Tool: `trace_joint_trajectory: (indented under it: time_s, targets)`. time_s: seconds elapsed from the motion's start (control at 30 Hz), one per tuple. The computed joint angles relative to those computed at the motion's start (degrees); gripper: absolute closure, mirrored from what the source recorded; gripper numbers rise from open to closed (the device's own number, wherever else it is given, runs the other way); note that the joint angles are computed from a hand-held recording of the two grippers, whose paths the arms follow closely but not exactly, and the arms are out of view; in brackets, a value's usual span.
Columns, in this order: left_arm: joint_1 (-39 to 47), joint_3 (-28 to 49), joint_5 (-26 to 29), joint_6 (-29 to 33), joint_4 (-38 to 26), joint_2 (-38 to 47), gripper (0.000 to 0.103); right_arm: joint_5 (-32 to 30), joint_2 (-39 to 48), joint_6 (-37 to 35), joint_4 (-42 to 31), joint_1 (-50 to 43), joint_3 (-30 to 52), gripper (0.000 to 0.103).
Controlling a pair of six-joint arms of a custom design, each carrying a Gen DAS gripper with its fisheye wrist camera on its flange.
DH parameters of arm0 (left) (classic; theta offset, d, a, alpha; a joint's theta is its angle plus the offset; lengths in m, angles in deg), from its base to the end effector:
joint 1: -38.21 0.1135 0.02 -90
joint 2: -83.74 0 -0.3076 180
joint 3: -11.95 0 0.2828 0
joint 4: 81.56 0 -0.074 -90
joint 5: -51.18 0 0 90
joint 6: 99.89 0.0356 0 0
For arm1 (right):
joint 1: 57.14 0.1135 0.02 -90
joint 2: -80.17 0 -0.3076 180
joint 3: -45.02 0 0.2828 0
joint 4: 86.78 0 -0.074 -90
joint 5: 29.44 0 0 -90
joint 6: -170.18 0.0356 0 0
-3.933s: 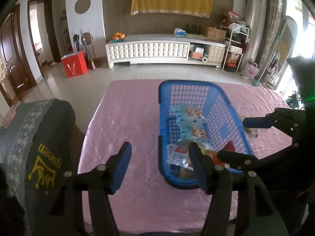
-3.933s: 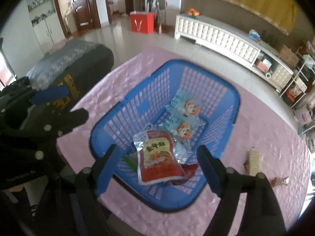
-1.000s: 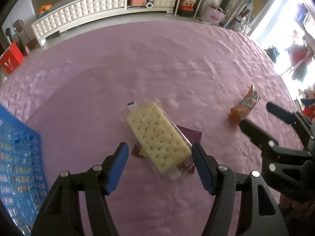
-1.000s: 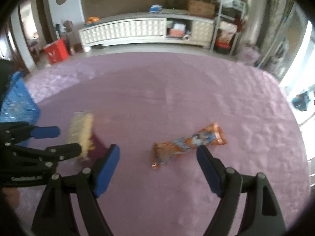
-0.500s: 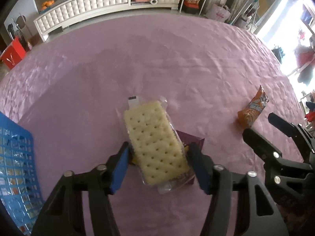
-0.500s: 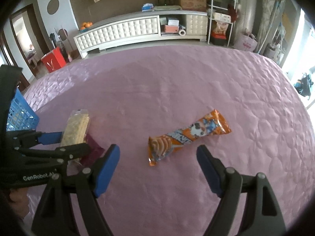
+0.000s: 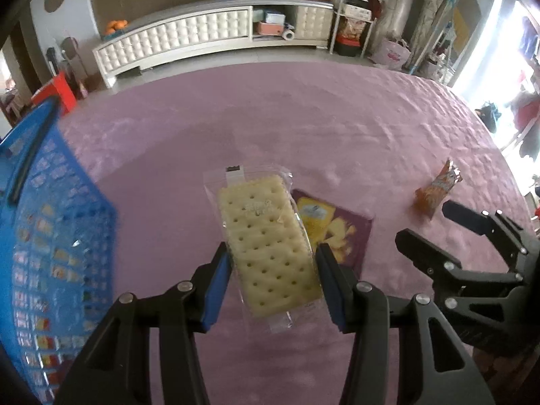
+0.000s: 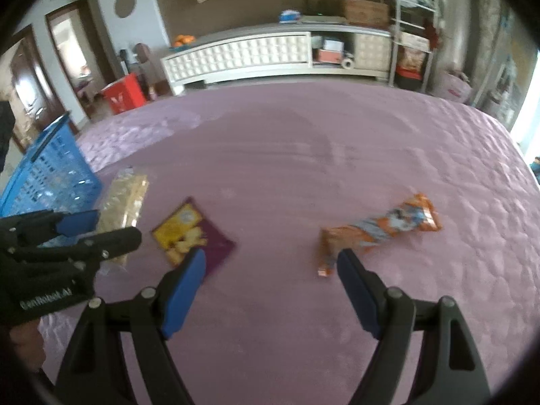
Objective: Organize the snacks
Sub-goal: 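Grasp the purple-yellow chip bag with the right tool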
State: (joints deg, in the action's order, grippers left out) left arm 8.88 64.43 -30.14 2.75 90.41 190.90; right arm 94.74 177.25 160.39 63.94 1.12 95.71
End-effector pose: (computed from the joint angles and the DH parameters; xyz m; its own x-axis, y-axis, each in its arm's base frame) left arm 0.2801 -0.1635 0.0796 -0.6368 0.6059 -0.4767 0.7009 0.7126 -0.0305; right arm 0.1636 0.2264 0.1138 -0.7079 0.4053 -0.5785 0.3951 0.9061 0.1513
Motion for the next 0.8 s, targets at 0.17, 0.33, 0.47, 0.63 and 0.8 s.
trace_joint_trajectory:
  time_s: [0.17, 0.33, 0.47, 0.63, 0.8]
  targets:
    - [2.4, -2.2, -1.2, 0.2, 3.6, 0.6, 0.055, -4.2, 0.5, -10.7, 10.5, -2.3, -1.0, 0.019]
    - [5.9, -1.9, 0.4, 2.0, 4.6, 2.5, 0.055, -8.3, 2.4, -21.1, 15.1, -5.3, 0.4, 0.019]
    - [7.0, -2.1, 1.7, 2.1, 5.4, 3.7, 0.055, -10.9, 5.6, -28.7, 17.3, -7.1, 2.6, 0.019]
    - [8.6, -2.6, 2.6, 3.2, 5.4, 3.8, 0.055, -12.4, 9.4, -34.4, 17.6, -8.6, 5.1, 0.019]
    - [8.9, -2.9, 2.8, 3.6, 6.1, 4.1, 0.056, -13.1, 10.6, -36.5, 18.2, -9.8, 4.8, 0.019]
